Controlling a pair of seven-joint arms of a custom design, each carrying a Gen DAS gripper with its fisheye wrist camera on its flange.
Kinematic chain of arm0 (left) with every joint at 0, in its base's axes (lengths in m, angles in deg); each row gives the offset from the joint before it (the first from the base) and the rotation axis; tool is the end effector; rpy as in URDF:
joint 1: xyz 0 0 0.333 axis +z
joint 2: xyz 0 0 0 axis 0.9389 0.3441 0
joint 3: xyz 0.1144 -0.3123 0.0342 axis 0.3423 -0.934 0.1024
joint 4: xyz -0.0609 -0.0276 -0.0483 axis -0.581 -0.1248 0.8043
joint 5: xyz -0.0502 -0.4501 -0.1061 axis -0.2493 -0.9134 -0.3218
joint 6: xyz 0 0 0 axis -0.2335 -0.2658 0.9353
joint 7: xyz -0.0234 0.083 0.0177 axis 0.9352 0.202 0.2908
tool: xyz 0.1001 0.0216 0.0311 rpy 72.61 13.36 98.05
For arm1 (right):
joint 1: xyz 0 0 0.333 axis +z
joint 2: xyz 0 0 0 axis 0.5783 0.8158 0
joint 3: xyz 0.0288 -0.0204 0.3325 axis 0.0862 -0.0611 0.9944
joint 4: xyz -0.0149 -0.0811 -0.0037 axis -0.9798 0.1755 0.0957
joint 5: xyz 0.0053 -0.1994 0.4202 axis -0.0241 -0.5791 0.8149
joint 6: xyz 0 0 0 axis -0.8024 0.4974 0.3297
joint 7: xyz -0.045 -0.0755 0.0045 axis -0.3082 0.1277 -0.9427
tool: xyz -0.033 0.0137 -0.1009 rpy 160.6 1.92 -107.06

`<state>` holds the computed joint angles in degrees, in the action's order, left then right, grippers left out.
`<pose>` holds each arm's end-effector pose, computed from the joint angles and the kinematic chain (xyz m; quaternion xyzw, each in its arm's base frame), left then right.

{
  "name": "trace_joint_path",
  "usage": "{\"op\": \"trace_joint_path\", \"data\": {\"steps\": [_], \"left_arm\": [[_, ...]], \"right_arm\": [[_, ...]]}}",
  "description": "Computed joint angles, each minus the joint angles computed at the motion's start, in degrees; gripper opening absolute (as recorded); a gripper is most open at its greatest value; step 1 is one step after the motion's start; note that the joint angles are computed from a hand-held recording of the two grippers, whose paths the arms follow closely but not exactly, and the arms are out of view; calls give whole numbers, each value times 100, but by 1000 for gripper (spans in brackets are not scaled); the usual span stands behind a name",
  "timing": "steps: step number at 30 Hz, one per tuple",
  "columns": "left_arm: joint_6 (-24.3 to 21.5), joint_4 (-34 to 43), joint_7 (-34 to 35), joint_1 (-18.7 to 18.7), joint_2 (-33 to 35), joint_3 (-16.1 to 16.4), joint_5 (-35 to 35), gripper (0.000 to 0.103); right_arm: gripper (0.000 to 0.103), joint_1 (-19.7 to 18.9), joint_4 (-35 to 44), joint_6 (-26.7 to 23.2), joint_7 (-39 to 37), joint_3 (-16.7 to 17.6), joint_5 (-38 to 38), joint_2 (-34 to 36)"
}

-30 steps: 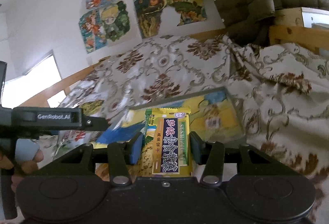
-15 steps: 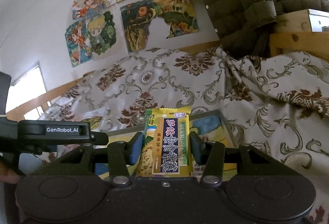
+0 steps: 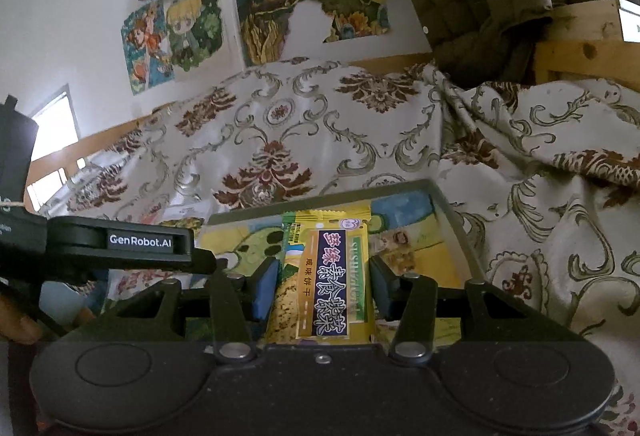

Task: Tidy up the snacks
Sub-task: 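Carry the yellow snack bar and white bag over the gray tray with both tools, then lower both held snacks into the tray and open both tools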

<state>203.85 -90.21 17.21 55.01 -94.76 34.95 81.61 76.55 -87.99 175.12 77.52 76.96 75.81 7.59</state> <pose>0.4682 -0.3273 0.4263 -0.7522 0.5159 -0.2813 0.2981 0.4673 0.4476 0.3995 -0.6757 0.4973 -0.2150 0.5000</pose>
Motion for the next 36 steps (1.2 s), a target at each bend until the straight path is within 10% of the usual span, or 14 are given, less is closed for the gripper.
{"op": "trace_joint_path", "data": {"steps": [21, 36], "left_arm": [[-401, 275, 389, -262, 341, 31, -101, 97], [-529, 64, 196, -240, -351, -154, -148, 103]], "right_arm": [[54, 227, 588, -39, -2191, 31, 1899, 225], [89, 43, 317, 234, -2268, 275, 2279, -349]]}}
